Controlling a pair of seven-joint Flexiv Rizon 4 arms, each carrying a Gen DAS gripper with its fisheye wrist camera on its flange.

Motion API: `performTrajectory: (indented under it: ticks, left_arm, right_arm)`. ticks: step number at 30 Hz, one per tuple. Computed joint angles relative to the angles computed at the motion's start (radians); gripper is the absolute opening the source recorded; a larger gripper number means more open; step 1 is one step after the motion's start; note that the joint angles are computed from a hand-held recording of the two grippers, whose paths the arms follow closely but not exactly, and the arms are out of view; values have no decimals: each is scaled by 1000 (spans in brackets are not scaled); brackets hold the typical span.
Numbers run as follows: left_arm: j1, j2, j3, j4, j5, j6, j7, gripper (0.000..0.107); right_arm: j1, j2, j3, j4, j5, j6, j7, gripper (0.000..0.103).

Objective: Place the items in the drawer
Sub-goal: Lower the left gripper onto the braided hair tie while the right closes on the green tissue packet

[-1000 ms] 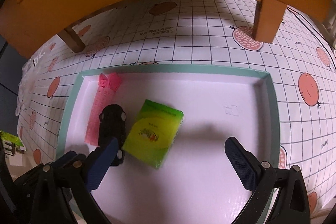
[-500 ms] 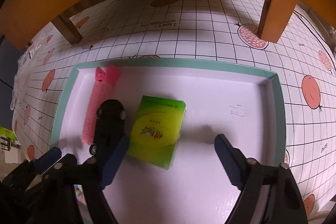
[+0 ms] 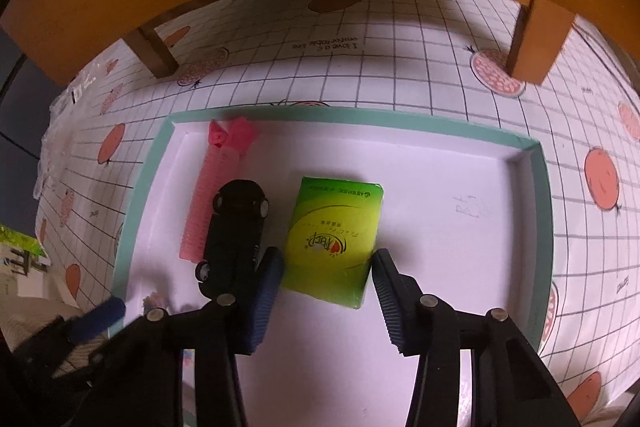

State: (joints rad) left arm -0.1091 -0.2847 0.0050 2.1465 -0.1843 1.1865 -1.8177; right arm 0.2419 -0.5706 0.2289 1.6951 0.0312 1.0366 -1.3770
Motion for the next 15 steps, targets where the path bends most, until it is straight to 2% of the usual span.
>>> performTrajectory:
  ticks: [7, 15]
  left_arm:
    - [16, -22, -28, -2, -67, -56, 39, 51]
    - [-10, -28, -9, -14, -18, -44, 15, 51]
  right_arm:
    - [-22, -4, 10, -13, 30, -18, -6, 49]
    - [-8, -15, -4, -33, 20, -34, 4, 50]
